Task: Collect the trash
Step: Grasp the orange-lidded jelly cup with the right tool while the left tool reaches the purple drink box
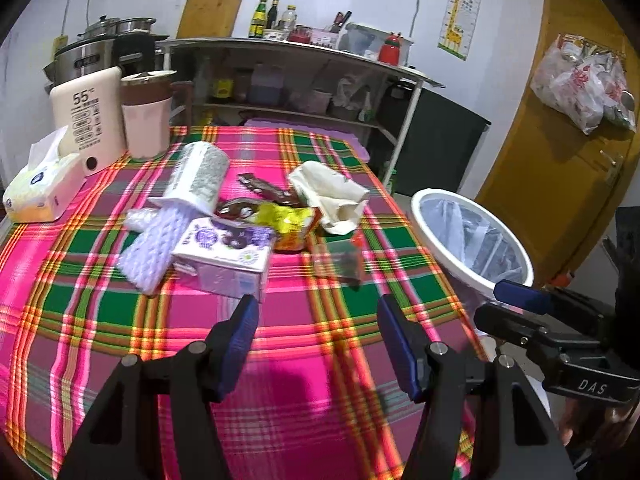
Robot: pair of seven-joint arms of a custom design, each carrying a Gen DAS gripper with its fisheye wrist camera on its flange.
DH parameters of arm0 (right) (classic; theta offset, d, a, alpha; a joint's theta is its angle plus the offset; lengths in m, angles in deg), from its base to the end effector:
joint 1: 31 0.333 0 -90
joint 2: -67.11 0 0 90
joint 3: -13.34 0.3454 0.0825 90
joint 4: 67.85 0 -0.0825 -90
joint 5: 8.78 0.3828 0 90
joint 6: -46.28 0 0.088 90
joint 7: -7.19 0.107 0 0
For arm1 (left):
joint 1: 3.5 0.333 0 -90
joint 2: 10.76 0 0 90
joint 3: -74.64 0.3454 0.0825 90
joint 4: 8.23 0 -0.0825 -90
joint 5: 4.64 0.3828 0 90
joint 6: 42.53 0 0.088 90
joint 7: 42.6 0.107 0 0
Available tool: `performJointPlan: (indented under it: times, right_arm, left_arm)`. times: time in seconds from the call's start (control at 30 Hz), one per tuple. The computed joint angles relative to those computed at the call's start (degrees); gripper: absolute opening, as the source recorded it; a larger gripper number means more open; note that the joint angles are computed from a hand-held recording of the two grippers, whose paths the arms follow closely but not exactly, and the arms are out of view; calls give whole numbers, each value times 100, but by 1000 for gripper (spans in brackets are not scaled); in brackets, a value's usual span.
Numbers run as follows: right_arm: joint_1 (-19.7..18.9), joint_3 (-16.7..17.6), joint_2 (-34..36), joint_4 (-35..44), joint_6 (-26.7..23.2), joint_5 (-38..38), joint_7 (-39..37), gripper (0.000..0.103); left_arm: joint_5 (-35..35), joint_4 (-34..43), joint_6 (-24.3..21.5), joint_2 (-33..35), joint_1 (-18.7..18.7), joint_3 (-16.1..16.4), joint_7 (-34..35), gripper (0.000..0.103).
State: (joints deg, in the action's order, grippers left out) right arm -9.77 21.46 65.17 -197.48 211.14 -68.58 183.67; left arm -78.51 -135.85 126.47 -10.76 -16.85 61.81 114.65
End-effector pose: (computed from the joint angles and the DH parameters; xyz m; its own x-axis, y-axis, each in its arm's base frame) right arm 0.4477 0.3089 0.4573 0.0138 -0.9840 -0.1779 -0.7062 0.1164 -0.6984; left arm 0.5159 -0.1830 0.4502 -0.4904 -0.8476 0.2025 -0.6434 0.1954 -0.7402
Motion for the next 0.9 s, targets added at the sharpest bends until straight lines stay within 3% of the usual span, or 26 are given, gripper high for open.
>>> performJointPlan:
  times: [0.47,0.9]
  right_arm:
    - [280,-333,1026,896,322,826,-1289,56]
    - [349,-543,1824,1635,439,2065,-2925,56]
  left_arm:
    - [525,312,234,423,311,23,-491,64]
    - [463,552,-1,668,655,-65,-499,66]
